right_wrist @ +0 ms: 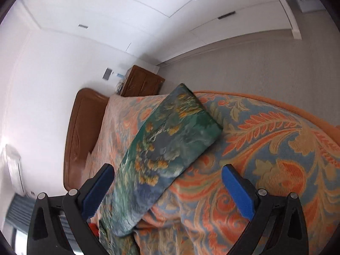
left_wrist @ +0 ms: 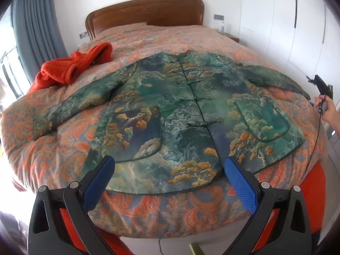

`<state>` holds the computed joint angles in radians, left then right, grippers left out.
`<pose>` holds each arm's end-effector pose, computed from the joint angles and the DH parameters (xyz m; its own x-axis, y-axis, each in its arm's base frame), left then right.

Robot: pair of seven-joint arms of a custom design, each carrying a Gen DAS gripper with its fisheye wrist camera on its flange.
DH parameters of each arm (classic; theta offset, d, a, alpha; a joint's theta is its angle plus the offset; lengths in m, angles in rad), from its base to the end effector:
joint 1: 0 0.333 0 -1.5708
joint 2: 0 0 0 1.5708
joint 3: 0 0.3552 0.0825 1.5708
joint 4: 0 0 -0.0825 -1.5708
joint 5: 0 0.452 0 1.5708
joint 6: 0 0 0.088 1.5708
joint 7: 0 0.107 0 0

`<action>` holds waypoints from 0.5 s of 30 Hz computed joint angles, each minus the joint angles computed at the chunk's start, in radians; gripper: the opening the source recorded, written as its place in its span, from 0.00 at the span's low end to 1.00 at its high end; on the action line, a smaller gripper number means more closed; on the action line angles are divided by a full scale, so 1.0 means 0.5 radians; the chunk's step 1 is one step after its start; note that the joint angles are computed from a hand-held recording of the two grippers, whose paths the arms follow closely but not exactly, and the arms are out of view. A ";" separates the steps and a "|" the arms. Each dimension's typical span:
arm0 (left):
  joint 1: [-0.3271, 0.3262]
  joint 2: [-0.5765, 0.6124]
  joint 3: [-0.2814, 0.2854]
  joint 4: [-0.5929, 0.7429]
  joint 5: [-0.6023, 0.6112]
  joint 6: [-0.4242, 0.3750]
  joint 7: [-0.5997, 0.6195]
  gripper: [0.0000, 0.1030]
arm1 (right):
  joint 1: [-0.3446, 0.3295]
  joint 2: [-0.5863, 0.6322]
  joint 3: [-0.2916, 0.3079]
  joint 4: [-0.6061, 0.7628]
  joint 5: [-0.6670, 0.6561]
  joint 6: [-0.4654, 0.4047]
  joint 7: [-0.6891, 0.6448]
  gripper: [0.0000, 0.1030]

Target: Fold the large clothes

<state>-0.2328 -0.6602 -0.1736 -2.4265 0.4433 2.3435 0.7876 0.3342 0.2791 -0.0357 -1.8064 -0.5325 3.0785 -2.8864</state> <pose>0.4029 -0.1814 0.6130 0.1799 -0.9822 -0.0541 -0.7329 -0.0971 -0.6734 0.6975 0.2605 0.5062 -0.4192 -0.4234 -0.8031 -0.3990 0.8805 -0.2560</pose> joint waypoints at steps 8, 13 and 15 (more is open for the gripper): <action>-0.025 0.061 -0.002 0.014 -0.061 -0.065 -0.003 1.00 | -0.089 0.297 0.084 0.330 0.112 -0.097 -0.030 0.71; -0.041 0.057 0.002 -0.001 -0.066 -0.049 0.021 1.00 | 0.025 0.335 0.003 0.507 0.068 -0.469 -0.161 0.12; -0.043 0.055 0.009 -0.012 -0.071 -0.031 0.026 1.00 | 0.125 0.345 -0.052 0.650 -0.126 -0.589 -0.255 0.11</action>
